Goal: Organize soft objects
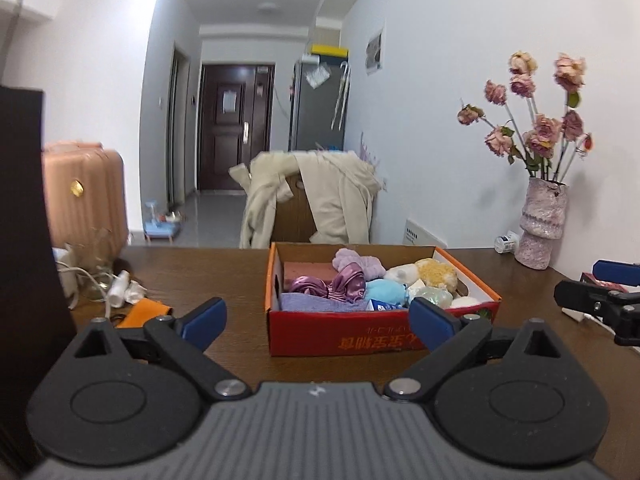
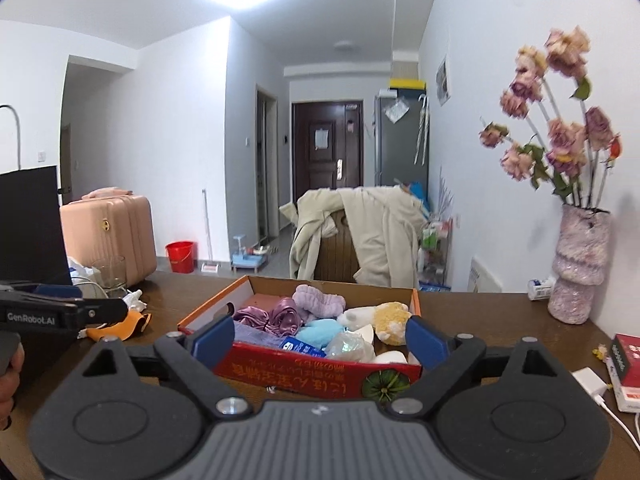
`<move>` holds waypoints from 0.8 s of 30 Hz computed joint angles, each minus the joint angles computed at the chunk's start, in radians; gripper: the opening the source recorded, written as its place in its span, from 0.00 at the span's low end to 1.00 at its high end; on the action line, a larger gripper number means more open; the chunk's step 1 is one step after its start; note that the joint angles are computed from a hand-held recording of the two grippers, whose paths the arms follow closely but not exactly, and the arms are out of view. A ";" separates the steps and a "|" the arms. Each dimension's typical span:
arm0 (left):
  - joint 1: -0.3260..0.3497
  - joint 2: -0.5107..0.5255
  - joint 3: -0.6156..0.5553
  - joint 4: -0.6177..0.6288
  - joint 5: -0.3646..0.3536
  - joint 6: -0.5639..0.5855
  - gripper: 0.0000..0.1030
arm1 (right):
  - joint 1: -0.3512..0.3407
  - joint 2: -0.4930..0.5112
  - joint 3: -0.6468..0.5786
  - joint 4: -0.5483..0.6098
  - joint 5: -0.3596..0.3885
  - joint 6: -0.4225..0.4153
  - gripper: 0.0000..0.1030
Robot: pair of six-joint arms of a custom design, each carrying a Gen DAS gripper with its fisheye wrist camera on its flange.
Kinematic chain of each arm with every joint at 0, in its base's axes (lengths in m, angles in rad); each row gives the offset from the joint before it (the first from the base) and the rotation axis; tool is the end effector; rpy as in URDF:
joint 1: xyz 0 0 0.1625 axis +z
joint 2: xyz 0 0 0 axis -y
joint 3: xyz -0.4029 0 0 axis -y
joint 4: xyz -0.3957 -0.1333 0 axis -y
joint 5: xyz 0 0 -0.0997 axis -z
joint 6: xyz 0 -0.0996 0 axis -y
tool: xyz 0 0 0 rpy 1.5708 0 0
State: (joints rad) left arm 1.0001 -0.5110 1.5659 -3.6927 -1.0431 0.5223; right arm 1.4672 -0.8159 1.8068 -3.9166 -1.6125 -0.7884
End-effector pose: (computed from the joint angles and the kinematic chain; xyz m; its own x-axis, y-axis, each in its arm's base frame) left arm -0.2076 -0.6630 0.0611 -0.7065 0.2855 -0.6476 0.7076 0.3044 -0.6377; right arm 0.0652 -0.6215 0.2010 -0.7133 -0.0497 0.6991 -0.6862 0.2522 -0.6823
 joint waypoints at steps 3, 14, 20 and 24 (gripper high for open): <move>-0.029 -0.036 0.116 -0.079 0.027 0.027 1.00 | -0.007 -0.009 0.081 -0.082 0.012 -0.003 0.93; -0.155 -0.105 0.480 -0.400 0.178 -0.063 1.00 | -0.015 -0.034 0.409 -0.383 0.026 0.062 0.98; -0.217 -0.120 0.629 -0.525 0.236 -0.079 1.00 | 0.005 0.046 0.548 -0.584 -0.030 0.099 0.99; -0.225 -0.117 0.632 -0.554 0.240 -0.058 1.00 | 0.000 0.056 0.579 -0.592 -0.005 0.088 0.99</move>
State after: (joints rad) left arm 0.7754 -0.6282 2.1983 -4.2463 -0.8031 0.4640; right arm 1.4672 -0.7603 2.3856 -4.5087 -1.6178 -0.7006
